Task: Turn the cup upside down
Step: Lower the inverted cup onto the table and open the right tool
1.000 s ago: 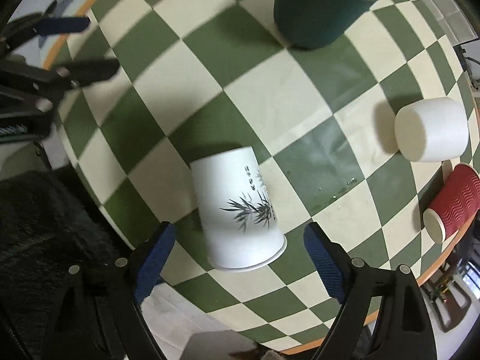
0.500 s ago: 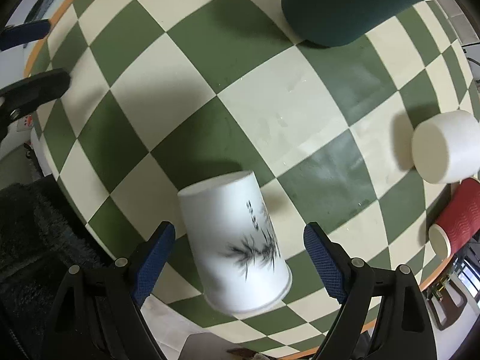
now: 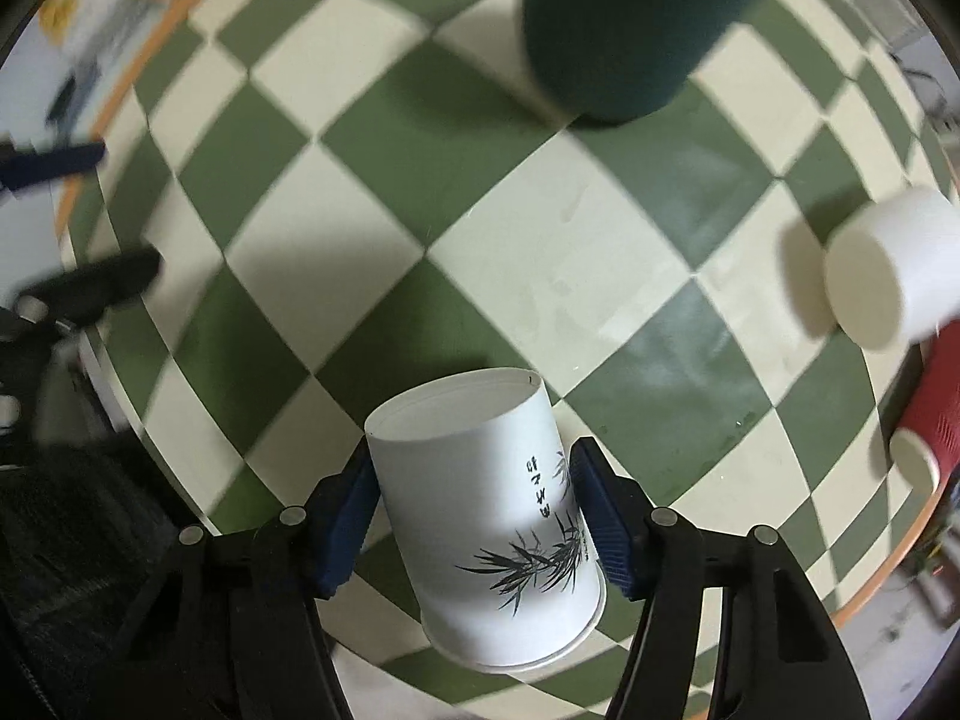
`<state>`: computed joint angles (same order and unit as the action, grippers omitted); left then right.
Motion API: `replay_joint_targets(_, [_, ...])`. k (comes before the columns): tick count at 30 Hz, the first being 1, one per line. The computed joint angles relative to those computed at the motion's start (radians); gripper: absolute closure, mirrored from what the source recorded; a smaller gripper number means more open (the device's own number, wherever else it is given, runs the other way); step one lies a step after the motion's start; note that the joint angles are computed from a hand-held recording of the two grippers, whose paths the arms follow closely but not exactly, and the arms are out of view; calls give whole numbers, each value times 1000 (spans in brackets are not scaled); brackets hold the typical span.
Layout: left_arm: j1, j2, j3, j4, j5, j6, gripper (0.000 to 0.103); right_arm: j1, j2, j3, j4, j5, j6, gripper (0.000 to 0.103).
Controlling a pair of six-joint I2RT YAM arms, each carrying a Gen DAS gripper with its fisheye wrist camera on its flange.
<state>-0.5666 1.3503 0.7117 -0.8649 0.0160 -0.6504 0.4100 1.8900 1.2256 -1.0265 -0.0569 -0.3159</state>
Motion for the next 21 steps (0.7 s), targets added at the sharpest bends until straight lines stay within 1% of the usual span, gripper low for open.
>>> replay_joint_targets(2, [0,13,8,4,2,5,15,-35,-61,-48,51,-36,38,37])
replay_joint_targets(5, [-3,30,22,6,5,14,15,-97,-166,-148,161,-85,107,37])
replay_joint_targets(8, [-19,49,39,5,-1,17,15,-163,-244,-218,263,-128,164,38])
replay_joint_targets(10, [-27,63,49,7,-3,19,15,-196,-289,-270,349,-149,196,38])
replay_joint_targets(12, [-28,74,54,9,-6,24,15,-218,-348,-356,452,-170,235,38])
replay_joint_targets(16, [-57,119,77,21,-13,7,15,-228,-429,-503,638,-172,306,38])
replay_joint_targets(19, [-88,136,91,19,-22,-6,15,-234,-487,-599,733,-175,353,38])
replay_joint_targets(21, [-106,140,90,19,-26,-13,15,-230,-529,-648,768,-164,364,38])
